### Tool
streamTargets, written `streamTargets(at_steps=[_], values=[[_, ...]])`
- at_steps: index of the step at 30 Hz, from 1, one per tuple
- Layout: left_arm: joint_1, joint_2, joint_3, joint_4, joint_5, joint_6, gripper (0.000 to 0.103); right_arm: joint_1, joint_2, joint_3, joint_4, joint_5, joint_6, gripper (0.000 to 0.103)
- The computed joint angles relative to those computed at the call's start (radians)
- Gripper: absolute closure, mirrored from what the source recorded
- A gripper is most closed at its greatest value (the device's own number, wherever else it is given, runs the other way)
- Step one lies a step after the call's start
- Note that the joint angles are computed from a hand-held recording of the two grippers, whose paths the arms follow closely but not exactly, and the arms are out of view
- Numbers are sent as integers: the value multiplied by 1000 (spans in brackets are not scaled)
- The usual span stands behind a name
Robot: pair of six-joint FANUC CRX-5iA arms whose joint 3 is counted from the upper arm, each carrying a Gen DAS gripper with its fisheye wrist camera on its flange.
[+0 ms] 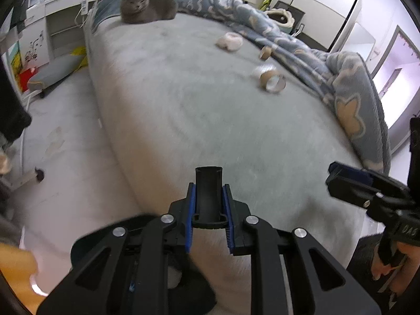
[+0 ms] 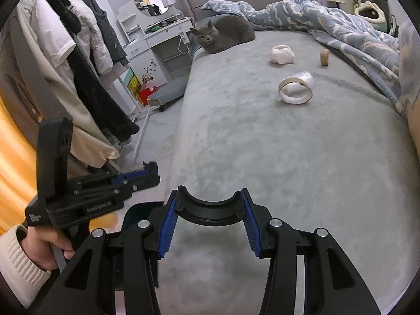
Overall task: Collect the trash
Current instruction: 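Lift both black pieces off the bed and carry them over the teal bin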
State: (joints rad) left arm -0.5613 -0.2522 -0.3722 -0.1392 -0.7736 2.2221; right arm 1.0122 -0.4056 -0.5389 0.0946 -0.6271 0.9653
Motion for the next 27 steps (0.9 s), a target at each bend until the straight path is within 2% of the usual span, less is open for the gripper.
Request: streamTargets(at_steps=[4,10,17,27], values=[[-6,-46,-42,-3,-30,43,82,66,-22,-31,76,-9,-76,56],[-11,-82,-81,-12,-79,98,82,143,-25,-50,113,-12,-147,56],[21,-91,-133,34,-117,76,82,198,11,-32,117,-25,-144,56],[140,-135,-272,192,-135,-21,81,224,95,28,51,-21,-90,56]])
